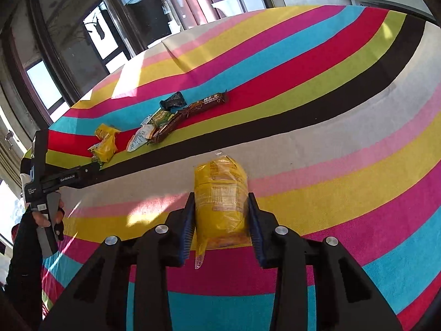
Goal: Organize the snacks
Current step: 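Hold the yellow pack in the right tool while the left tool grasps another yellow pack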
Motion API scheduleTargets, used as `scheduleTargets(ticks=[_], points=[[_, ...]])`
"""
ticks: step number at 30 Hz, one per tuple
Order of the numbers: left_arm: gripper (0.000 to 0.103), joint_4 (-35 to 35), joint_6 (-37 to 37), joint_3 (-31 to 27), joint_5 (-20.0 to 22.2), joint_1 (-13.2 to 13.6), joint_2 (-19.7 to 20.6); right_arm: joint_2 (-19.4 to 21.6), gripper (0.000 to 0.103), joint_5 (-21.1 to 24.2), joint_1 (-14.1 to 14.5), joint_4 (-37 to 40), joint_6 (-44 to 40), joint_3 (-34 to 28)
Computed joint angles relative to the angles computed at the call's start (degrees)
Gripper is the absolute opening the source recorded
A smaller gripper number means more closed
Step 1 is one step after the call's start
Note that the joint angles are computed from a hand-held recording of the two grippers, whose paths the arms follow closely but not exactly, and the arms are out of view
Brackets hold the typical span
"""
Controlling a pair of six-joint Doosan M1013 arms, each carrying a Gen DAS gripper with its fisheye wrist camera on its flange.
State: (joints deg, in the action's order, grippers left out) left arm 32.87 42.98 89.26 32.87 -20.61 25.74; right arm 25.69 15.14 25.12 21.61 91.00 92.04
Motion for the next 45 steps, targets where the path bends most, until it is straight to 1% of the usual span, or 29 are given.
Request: scheduleTargets(ticks=[1,2,3,4,5,6,7,8,9,11,12,13,14,16,18,20,23,24,30,32,37,40,45], points=[[0.086,0.9,1.1,-1.9,1.1,0.0,1.2,0.1,0.036,0.1,0.1,1.4,-1.3,0.1],[0.083,1.8,1.9,-3.7,2.4,0.0,2.4,0.3,0.036,1.0,0.1,1.8,-1.6,-0.1],[0.076,2.3,2.4,-5.6,4.7,0.0,3.8,0.2,0.036,0.8,0.1,2.5,-2.5,0.1],[0.062,2.5,3.1,-7.2,6.7,0.1,5.0,0.0,0.036,0.1,0.1,4.0,-4.0,0.4],[0.054,3.6,3.2,-8.0,7.8,0.0,5.7,-0.1,0.036,-0.2,-0.1,6.6,-6.3,0.6],[0.037,3.7,4.1,-8.2,7.6,-0.1,5.9,-0.1,0.036,-0.1,-0.2,7.8,-7.0,0.7],[0.034,2.9,4.9,-7.7,6.4,-0.1,5.4,-0.1,0.036,-0.1,-0.4,9.2,-7.7,0.9],[0.034,0.5,6.0,-6.1,2.6,0.1,4.2,-0.1,0.036,0.0,-0.5,10.3,-8.5,1.0],[0.034,0.0,5.3,-4.2,-0.8,0.1,2.9,-0.1,0.036,-0.2,-0.6,12.1,-10.1,1.1],[0.034,0.1,3.6,-0.9,-4.5,-0.6,0.6,-0.2,0.036,-0.4,-0.6,14.1,-12.0,1.2],[0.034,-2.0,4.3,0.7,-6.8,-0.7,-0.6,-0.3,0.036,-0.2,-0.6,14.3,-12.4,1.3],[0.034,-5.6,6.2,2.4,-9.2,-0.7,-1.8,-0.3,0.036,-0.2,-0.6,14.7,-12.9,1.3],[0.034,-8.4,7.6,3.9,-10.9,-0.9,-2.8,-0.3,0.036,-0.3,-0.6,15.2,-13.5,1.4],[0.034,-10.0,7.8,6.4,-12.7,-1.6,-4.5,-0.4,0.036,-0.5,-0.6,15.6,-13.8,1.4],[0.034,-11.2,7.7,9.0,-14.4,-2.3,-6.1,-0.6,0.036,-1.0,-0.4,14.0,-12.4,1.6],[0.034,-11.1,6.6,10.8,-15.2,-3.2,-7.2,-0.9,0.036,-1.3,0.1,11.2,-9.9,2.0],[0.034,-5.4,1.2,13.0,-15.3,-4.8,-8.4,-1.7,0.036,-1.0,0.7,16.7,-15.1,3.1],[0.034,-4.9,0.7,13.7,-15.5,-5.2,-8.9,-2.0,0.036,-0.9,1.0,17.3,-15.8,3.5],[0.034,-4.0,-1.1,17.2,-17.1,-7.5,-11.1,-4.1,0.036,-0.9,3.3,15.0,-15.8,5.9],[0.034,-1.0,-4.0,18.2,-17.3,-8.6,-11.8,-4.9,0.036,-1.3,3.9,12.6,-14.0,6.9],[0.034,1.5,-5.8,19.6,-18.0,-11.0,-12.7,-7.3,0.036,-2.6,4.6,9.9,-11.2,10.1],[0.034,0.8,-4.5,20.1,-18.8,-12.7,-13.0,-9.2,0.036,-3.8,4.8,6.4,-7.5,12.6],[0.034,-1.6,0.9,19.7,-20.0,-16.2,-12.7,-12.8,0.036,-5.3,5.0,-4.2,3.6,17.2]])
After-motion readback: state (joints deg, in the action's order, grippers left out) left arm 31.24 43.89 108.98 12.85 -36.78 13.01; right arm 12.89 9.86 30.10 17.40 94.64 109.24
